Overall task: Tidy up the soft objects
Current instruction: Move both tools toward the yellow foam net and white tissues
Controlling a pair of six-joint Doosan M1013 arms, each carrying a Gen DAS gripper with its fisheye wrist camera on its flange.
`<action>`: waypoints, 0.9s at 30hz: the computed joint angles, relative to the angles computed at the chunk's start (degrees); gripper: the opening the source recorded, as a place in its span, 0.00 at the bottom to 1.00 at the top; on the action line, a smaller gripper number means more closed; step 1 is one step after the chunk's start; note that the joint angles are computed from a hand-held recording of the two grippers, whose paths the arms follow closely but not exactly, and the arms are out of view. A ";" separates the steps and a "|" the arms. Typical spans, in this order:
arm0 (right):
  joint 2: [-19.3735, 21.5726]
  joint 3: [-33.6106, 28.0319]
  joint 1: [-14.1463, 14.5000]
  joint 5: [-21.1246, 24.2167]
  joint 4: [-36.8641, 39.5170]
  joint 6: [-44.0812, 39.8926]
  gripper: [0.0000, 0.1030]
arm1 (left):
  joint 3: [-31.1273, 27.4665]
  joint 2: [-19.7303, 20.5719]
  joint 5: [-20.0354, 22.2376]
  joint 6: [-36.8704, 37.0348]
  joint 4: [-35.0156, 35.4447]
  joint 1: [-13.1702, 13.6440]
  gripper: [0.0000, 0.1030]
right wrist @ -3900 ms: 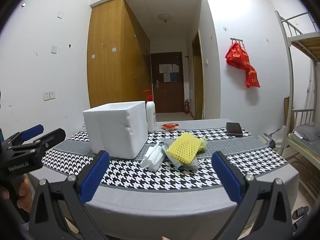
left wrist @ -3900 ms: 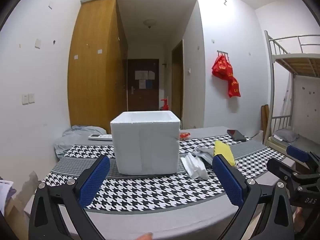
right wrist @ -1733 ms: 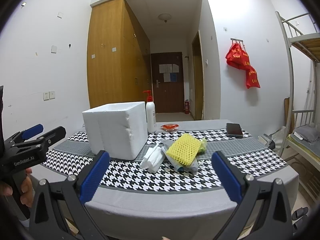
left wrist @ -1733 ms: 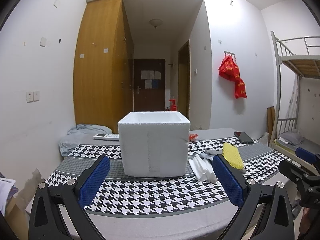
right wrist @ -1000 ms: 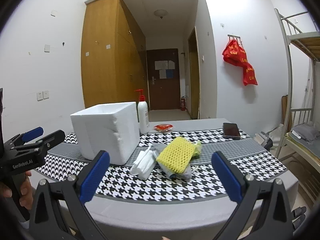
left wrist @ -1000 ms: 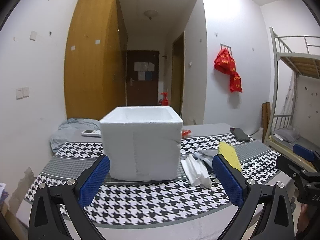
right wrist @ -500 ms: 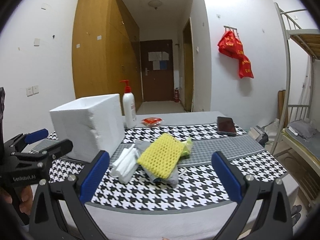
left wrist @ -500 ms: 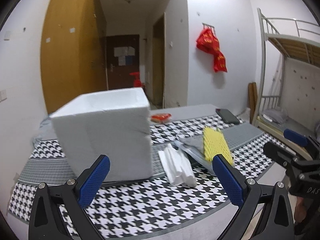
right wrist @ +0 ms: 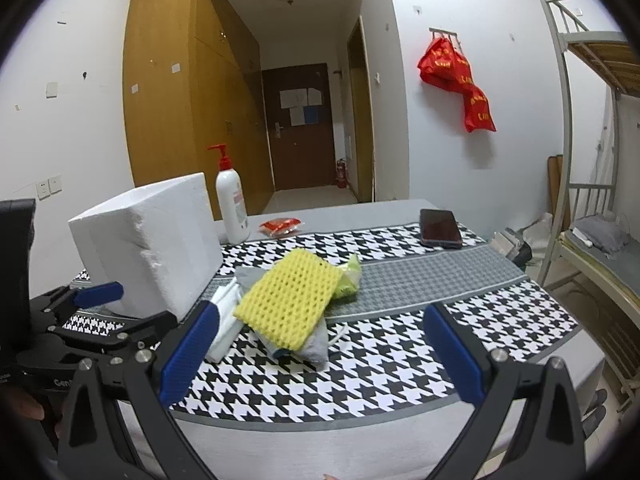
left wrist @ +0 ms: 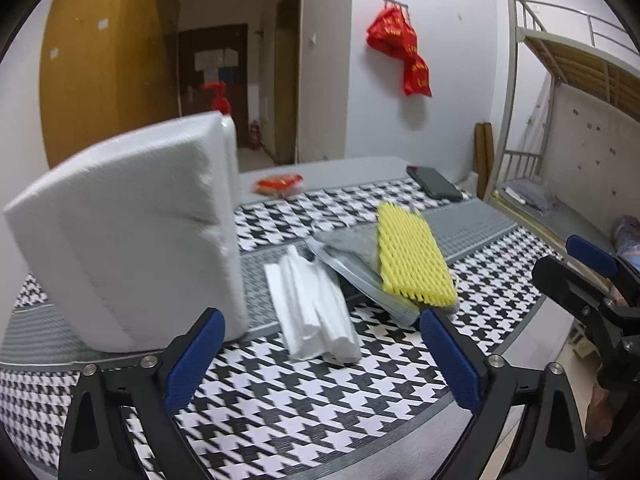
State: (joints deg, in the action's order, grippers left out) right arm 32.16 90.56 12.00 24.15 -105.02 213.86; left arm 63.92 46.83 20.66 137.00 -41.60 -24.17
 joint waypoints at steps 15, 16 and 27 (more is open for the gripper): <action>1.32 -1.32 -1.67 -3.25 2.41 -1.46 1.00 | -10.22 5.74 10.93 -18.53 18.09 -0.72 0.69; 1.45 -1.48 -1.83 -3.75 2.54 -1.52 1.00 | -10.66 6.01 11.33 -19.41 19.13 -0.79 0.68; 2.89 -3.66 -2.46 -6.87 7.73 -8.02 1.00 | -15.22 8.64 15.90 -23.87 24.80 -1.13 0.45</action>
State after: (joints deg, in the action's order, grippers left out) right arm 35.05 86.90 9.55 17.28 -97.29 205.84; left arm 48.70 55.47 36.56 113.13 -16.80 -25.30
